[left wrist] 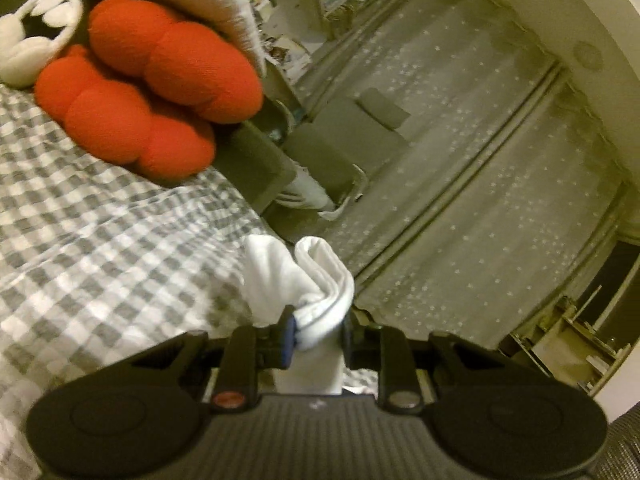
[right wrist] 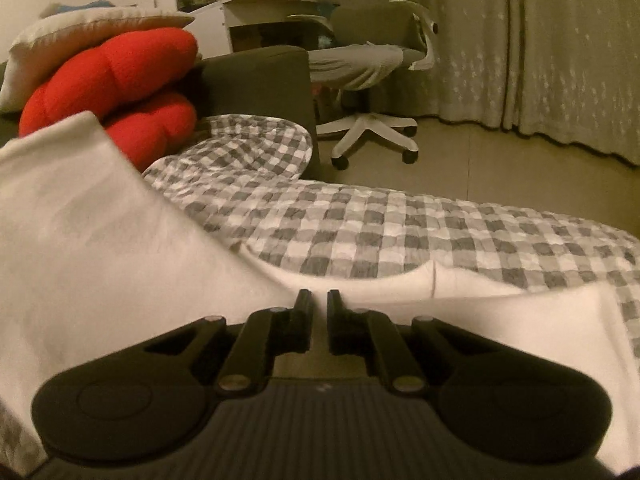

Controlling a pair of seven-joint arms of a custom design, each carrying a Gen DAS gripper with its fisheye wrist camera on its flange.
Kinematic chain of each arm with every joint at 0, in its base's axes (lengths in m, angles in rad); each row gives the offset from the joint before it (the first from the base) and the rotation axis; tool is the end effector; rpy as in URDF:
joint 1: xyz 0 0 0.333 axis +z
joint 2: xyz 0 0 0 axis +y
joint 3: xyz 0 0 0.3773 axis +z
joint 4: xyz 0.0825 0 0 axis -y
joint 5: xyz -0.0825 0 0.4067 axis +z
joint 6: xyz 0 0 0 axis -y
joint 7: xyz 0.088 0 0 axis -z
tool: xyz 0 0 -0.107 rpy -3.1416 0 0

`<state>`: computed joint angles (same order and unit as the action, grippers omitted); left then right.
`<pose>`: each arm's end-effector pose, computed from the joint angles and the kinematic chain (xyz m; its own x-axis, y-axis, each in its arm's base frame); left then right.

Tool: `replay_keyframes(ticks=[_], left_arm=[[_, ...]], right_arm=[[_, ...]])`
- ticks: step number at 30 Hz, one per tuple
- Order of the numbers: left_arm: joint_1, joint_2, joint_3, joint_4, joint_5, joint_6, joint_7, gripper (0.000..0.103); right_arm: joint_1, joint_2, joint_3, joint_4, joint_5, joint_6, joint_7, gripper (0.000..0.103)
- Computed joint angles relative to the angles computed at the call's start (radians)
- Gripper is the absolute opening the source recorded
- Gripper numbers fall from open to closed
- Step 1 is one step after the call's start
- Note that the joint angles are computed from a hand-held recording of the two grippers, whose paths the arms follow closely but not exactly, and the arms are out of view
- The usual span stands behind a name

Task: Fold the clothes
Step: 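Lift the shirt edge with the left gripper and fold it over the shirt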

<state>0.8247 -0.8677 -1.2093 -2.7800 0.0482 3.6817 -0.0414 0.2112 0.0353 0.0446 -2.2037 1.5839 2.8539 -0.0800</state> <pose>0.3563 -0.2267 0.4663 0.1167 -0.7290 0.6745 -0.1751 -0.6836 -0.7086 0.5611 0.0907 0.4403 0.4972 -0.8588 -0.1238 -0.5650 -0.2122 -0.7973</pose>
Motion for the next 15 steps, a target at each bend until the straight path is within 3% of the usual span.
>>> replay_keyframes(ticks=[4, 10, 15], left_arm=[[0.002, 0.017, 0.006, 0.037, 0.017, -0.017, 0.010, 0.022], [0.002, 0.034, 0.004, 0.080, 0.030, -0.033, 0.030, 0.022], [0.010, 0.038, -0.008, 0.109, 0.034, -0.037, 0.027, 0.022]], right_arm=[[-0.013, -0.030, -0.011, -0.015, -0.005, -0.032, 0.058, 0.011], [-0.048, -0.147, -0.055, -0.113, 0.010, -0.166, 0.090, 0.015], [-0.063, -0.222, -0.084, -0.184, -0.086, -0.265, 0.162, 0.015]])
